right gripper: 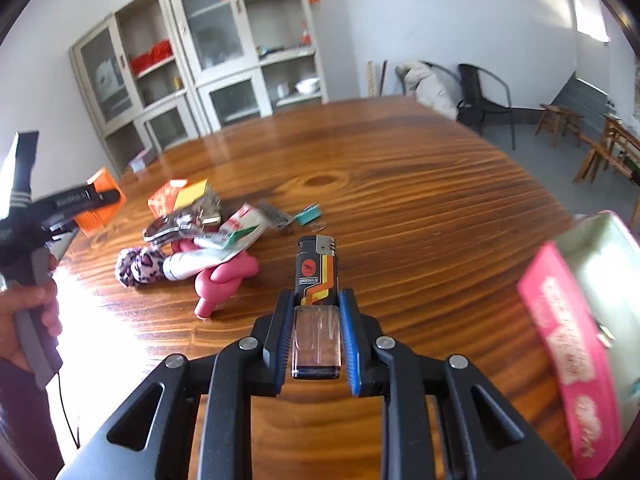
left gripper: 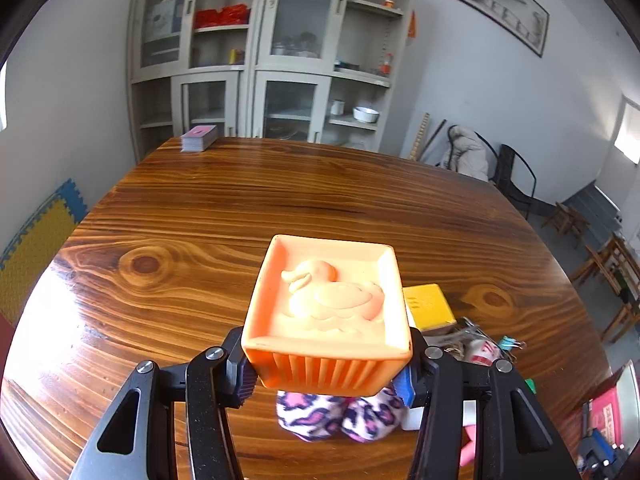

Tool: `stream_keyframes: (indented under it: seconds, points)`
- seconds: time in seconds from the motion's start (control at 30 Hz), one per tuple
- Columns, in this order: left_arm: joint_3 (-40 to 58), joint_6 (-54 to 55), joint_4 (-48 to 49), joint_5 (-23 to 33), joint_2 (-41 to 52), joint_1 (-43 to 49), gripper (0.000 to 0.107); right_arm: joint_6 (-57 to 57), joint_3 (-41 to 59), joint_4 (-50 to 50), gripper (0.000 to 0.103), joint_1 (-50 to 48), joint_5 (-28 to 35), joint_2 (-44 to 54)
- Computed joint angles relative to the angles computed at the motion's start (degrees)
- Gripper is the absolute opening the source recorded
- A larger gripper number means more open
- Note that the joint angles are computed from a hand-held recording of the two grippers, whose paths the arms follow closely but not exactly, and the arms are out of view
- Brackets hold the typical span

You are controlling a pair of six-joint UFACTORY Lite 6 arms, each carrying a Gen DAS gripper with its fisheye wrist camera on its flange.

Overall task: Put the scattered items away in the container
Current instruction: 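Grasp the lighter with the right gripper while the left holds the block, then carry the block and lighter to the tin box and release both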

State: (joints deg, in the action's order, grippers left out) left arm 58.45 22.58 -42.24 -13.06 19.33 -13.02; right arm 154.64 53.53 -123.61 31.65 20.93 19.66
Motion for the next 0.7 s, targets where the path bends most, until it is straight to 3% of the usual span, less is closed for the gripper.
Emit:
stream_keyframes:
  seconds: [0.4, 0.7]
  points:
    - [-3.15, 19.96, -22.26, -8.49, -5.04, -19.54, 0.055, -1.67, -21.17, 4.76, 0.025, -2.6, 6.15, -22.78]
    - [3.85, 30.2, -34.99, -12.67, 0.94, -34.53, 0.055, -1.57, -35.09, 1.61, 0.025, -14.63, 2.59, -41.41]
